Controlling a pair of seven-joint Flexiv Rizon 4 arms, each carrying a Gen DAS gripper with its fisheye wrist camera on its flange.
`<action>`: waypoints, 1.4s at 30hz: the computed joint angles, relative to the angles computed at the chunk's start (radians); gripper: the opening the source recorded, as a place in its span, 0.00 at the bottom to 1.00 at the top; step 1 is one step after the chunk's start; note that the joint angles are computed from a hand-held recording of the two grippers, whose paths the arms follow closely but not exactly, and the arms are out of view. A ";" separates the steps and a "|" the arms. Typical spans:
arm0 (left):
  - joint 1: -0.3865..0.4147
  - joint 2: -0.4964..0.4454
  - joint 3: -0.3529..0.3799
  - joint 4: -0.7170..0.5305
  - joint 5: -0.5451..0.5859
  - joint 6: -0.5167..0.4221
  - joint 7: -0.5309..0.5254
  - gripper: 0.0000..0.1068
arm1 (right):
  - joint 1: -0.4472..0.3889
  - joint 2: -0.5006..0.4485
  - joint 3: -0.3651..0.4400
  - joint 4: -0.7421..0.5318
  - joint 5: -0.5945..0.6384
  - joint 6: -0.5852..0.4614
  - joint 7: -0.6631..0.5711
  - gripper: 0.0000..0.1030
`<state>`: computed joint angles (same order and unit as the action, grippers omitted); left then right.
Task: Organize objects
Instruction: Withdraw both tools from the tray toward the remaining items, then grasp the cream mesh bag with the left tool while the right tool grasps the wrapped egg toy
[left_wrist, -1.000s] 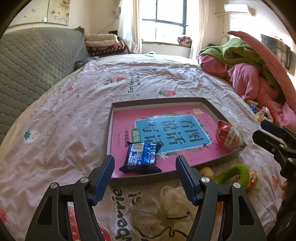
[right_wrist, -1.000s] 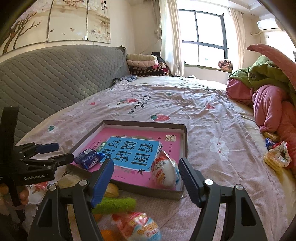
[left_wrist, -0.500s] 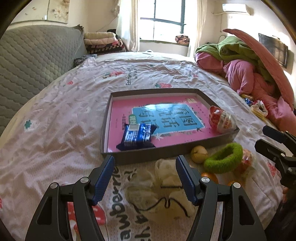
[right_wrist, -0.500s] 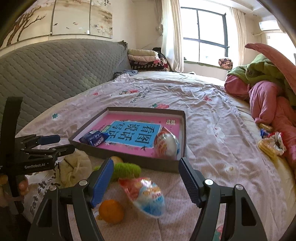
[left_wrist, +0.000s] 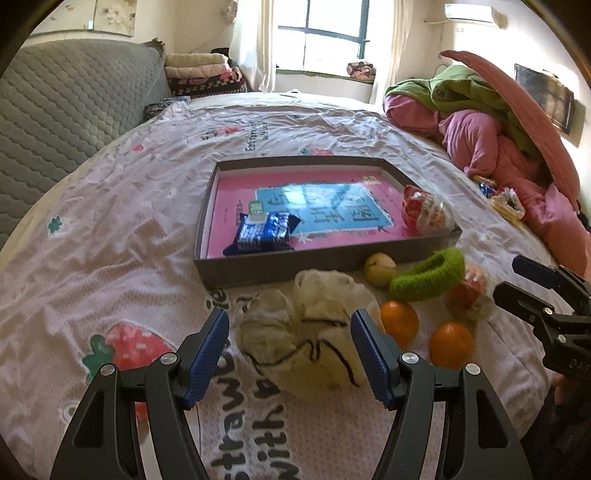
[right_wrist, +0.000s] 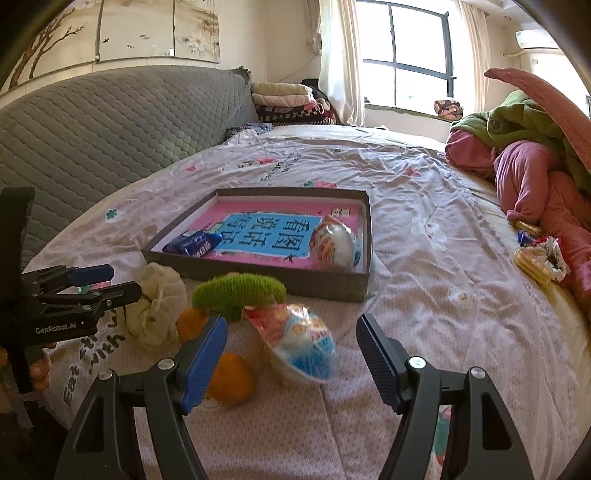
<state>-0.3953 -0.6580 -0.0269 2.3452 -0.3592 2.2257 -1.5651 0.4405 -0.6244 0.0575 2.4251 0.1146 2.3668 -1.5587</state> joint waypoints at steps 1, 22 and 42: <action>-0.003 0.000 0.001 0.002 0.000 0.000 0.002 0.66 | -0.001 -0.001 0.003 0.003 -0.001 0.002 0.000 0.70; 0.037 -0.044 -0.023 -0.018 0.056 -0.054 -0.019 0.66 | -0.049 -0.047 0.004 -0.025 -0.056 -0.047 0.030 0.70; 0.097 -0.096 -0.039 -0.090 0.145 -0.082 -0.077 0.71 | -0.051 -0.085 -0.009 -0.100 -0.105 -0.146 0.039 0.56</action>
<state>-0.2981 -0.7537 -0.0659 2.2548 -0.2143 2.1439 -1.6417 0.3895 -0.7092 0.0487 2.3250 0.0098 2.2210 -1.5201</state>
